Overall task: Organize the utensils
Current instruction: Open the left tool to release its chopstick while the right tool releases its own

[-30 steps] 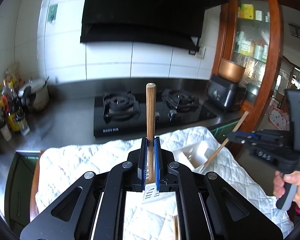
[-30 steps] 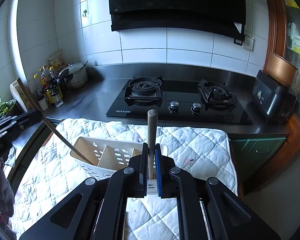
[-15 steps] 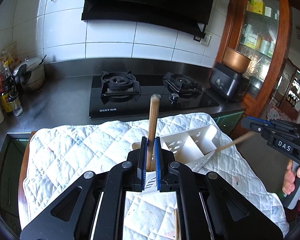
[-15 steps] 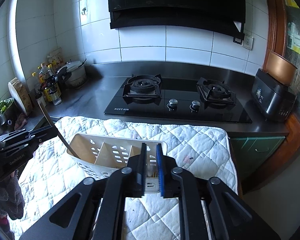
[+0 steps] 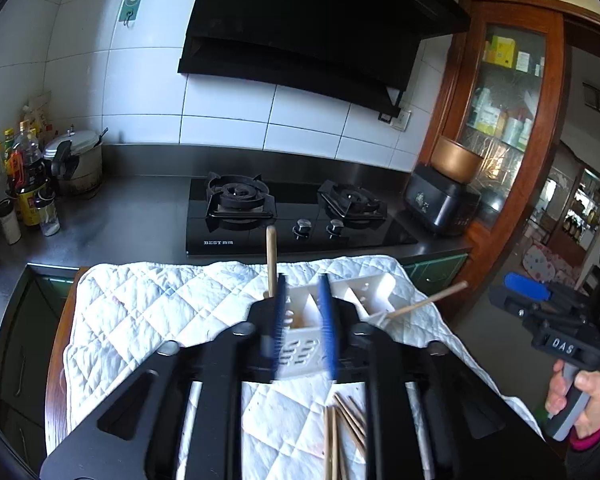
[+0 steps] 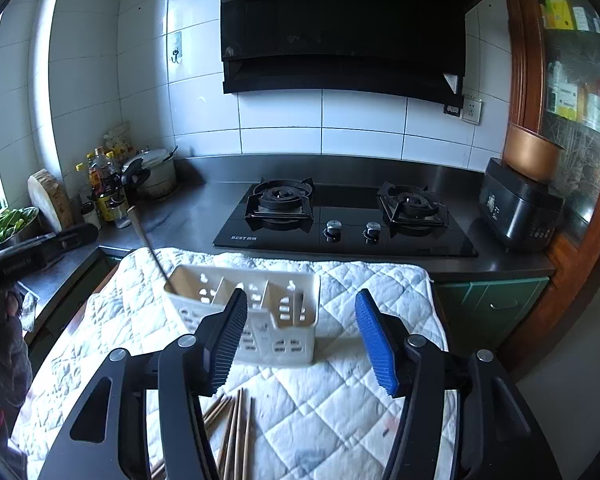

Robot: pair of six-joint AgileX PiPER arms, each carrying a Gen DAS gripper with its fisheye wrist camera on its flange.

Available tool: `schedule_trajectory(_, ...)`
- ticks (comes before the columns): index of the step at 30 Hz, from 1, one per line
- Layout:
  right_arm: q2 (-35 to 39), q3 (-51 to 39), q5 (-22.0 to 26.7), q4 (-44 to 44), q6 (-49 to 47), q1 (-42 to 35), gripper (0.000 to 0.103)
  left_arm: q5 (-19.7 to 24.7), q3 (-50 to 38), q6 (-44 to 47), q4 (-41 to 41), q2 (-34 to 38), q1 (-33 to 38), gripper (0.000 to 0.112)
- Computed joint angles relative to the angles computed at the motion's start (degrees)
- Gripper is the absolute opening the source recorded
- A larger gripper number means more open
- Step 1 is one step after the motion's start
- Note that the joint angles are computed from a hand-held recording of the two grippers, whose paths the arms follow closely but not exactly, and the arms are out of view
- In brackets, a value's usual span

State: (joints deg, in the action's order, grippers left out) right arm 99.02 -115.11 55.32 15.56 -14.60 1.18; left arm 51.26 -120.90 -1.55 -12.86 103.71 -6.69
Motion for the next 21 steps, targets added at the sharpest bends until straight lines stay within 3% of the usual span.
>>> schedule_trajectory(3,-7.17,12.52,-3.59,3.61,-3.69,-1.17,0.057,-6.13,13.27,0.57,1.29,-8.46,-1.4,0.039)
schedule_trajectory(13,-25.09,49.05,-15.86,6.1,-10.32,-0.66,0.057,-15.27,45.15,3.6,-4.41,-26.62,-1.28,0.039)
schedule_trajectory(19,-27.19,59.97,-18.94,6.77,-11.58,0.4,0.042,-18.45,58.91,6.26,-8.44,-32.83,-0.28,0.039)
schedule_trajectory(21,-26.41,61.78,-19.51,7.51,-12.52,1.05,0.032,-18.76,61.96,7.86,-10.12,-33.92,0.36,0.039)
